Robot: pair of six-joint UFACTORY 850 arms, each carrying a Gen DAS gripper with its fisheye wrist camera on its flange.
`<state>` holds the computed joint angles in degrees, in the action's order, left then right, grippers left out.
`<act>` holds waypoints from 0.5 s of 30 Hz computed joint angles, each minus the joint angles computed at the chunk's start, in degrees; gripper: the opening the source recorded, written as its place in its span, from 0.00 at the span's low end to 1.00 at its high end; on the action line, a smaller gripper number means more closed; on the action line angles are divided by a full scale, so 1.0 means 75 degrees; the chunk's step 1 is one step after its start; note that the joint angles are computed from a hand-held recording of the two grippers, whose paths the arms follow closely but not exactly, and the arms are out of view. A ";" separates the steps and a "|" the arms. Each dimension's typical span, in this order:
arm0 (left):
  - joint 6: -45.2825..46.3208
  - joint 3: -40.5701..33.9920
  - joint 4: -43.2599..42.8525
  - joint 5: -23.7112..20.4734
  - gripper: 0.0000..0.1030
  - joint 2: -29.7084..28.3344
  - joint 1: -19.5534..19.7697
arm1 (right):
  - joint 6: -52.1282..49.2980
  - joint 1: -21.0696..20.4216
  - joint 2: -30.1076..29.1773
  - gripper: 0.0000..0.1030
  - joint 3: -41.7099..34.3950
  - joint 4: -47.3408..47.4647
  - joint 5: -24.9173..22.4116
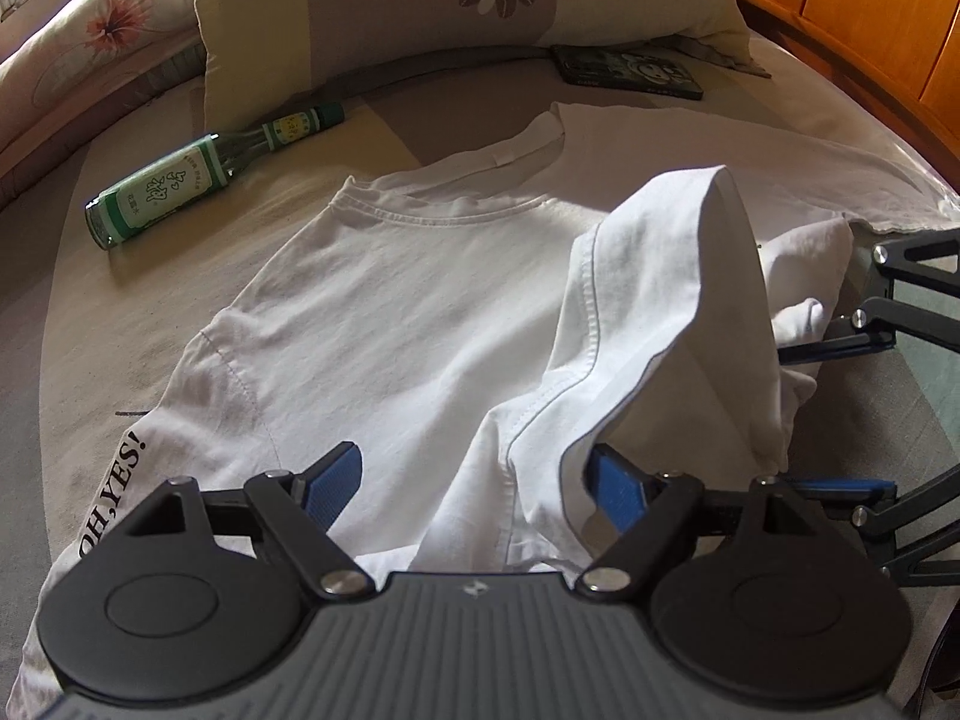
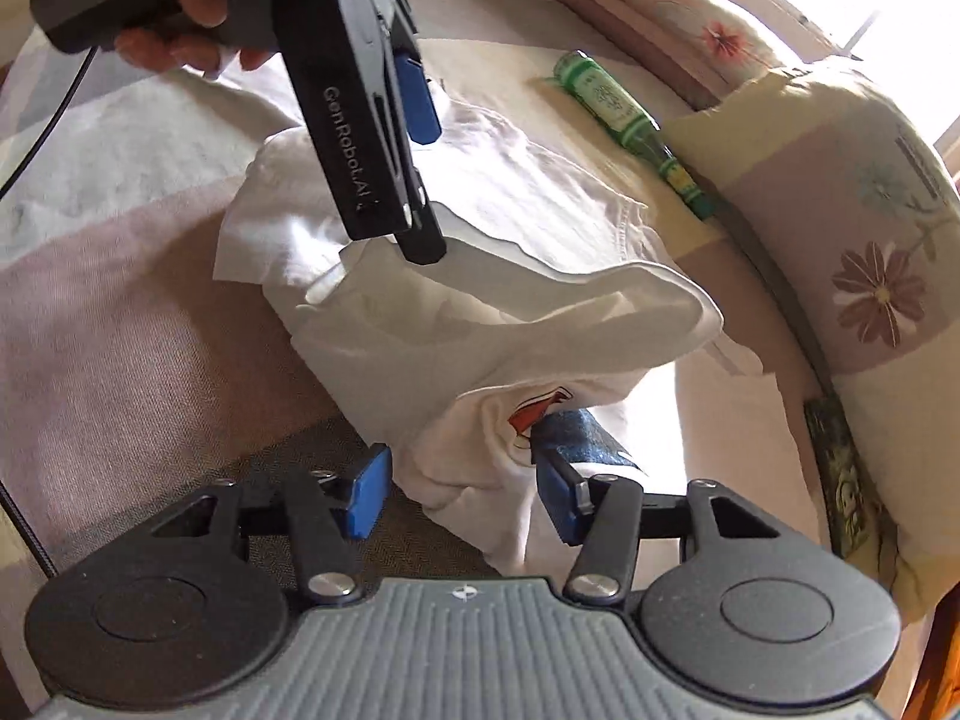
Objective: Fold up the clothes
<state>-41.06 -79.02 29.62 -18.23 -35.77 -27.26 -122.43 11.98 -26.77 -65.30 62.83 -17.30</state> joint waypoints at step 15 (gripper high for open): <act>-0.0082 0.0343 -0.0050 -0.0063 0.79 0.0319 -0.0087 | -0.0401 -0.0056 -0.0363 0.20 -0.0568 -0.0148 -0.0689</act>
